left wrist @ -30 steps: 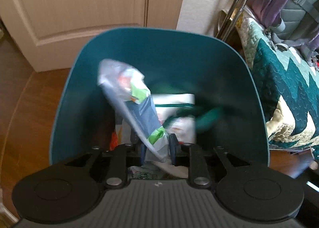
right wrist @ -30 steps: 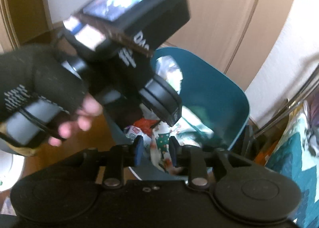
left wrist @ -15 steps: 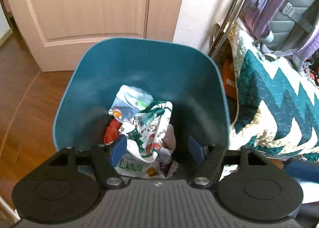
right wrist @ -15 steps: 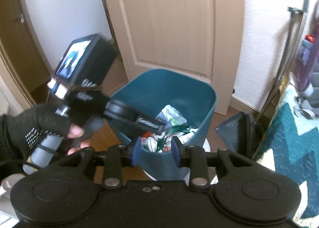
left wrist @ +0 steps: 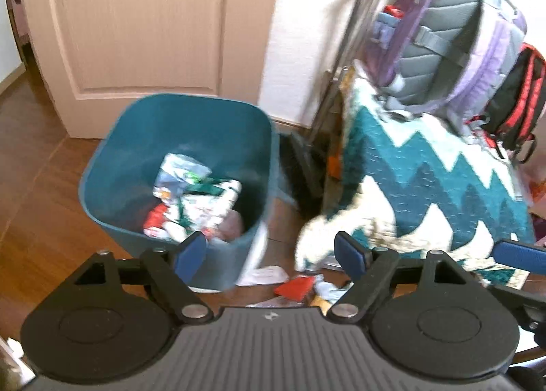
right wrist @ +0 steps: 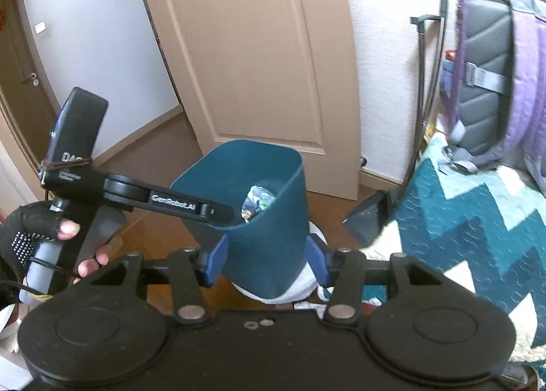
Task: Collect trash
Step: 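Move both tools back down to the trash pile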
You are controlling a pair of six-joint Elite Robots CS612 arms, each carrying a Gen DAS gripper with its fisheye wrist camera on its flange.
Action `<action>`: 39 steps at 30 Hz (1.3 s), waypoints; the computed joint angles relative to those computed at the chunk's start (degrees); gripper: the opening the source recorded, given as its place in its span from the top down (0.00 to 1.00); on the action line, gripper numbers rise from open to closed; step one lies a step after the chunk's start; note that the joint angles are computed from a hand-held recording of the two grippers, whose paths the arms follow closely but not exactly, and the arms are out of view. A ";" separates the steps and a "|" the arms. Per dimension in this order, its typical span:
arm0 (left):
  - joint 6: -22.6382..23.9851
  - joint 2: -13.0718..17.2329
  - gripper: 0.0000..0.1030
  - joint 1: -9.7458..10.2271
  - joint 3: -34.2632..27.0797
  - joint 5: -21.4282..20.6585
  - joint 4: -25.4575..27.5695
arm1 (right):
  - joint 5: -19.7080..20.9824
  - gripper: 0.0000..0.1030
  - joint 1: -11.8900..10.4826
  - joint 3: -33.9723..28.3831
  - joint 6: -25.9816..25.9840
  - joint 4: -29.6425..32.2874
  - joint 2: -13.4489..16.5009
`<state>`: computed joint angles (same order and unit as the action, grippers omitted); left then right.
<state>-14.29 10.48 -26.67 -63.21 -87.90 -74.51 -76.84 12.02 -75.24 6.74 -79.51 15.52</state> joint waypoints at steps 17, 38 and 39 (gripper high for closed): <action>-5.26 7.80 0.14 -4.70 -2.58 -0.46 5.18 | 2.34 0.48 -5.51 -10.45 -2.47 12.97 9.44; -1.26 11.14 0.14 -4.31 15.38 -6.95 8.67 | -1.59 0.49 -4.65 1.38 -24.07 21.57 16.33; -0.93 11.18 0.14 -4.31 16.14 -6.96 8.54 | -2.09 0.49 -4.50 1.84 -25.81 21.15 16.77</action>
